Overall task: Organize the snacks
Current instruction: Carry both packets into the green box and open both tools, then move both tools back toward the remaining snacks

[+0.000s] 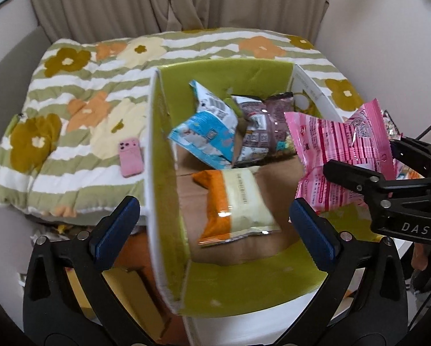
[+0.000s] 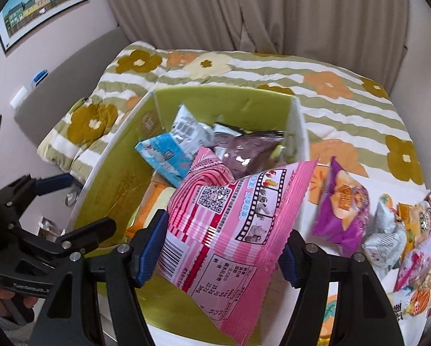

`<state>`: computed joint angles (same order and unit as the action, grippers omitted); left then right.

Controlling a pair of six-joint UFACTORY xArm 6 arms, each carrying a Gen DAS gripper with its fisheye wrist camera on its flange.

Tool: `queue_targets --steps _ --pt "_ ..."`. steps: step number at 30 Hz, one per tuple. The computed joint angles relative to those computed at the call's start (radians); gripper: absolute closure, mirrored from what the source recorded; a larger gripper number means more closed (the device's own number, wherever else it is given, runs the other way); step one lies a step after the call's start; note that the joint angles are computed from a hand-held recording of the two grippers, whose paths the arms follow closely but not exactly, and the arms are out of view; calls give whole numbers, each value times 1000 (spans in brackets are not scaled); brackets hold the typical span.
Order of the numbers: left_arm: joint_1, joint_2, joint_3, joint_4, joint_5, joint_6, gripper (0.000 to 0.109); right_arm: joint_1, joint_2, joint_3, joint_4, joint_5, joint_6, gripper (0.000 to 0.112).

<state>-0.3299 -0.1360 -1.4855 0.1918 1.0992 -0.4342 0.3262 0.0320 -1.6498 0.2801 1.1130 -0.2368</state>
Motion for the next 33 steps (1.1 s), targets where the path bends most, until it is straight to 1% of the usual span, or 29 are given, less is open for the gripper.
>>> queue_targets --steps 4,7,8,9,11,15,20,25,29,33 --pt "17 -4 6 -8 -6 19 6 22 21 -10 -25 4 5 47" --pt "26 -8 15 -24 -22 18 6 29 35 -19 -28 0 8 35" --pt "29 -14 24 -34 -34 18 6 33 34 -14 -35 -13 15 25" --pt "32 -18 32 -40 -40 17 6 36 29 -7 -48 -28 23 20" --pt "30 -21 38 -39 -39 10 6 36 20 4 -66 -47 24 16" --pt "35 -36 60 -55 -48 10 6 35 4 21 -87 -46 33 16" --pt "36 -48 72 -59 -55 9 6 28 -1 14 -81 -21 60 16" --pt "23 -53 60 -41 -53 -18 6 22 -16 11 -74 -25 66 16" --pt "-3 -53 40 -5 -37 -60 6 10 -38 16 -66 -29 48 16" --pt "-54 -51 12 56 -8 -126 6 -16 -82 49 -51 -46 8 16"
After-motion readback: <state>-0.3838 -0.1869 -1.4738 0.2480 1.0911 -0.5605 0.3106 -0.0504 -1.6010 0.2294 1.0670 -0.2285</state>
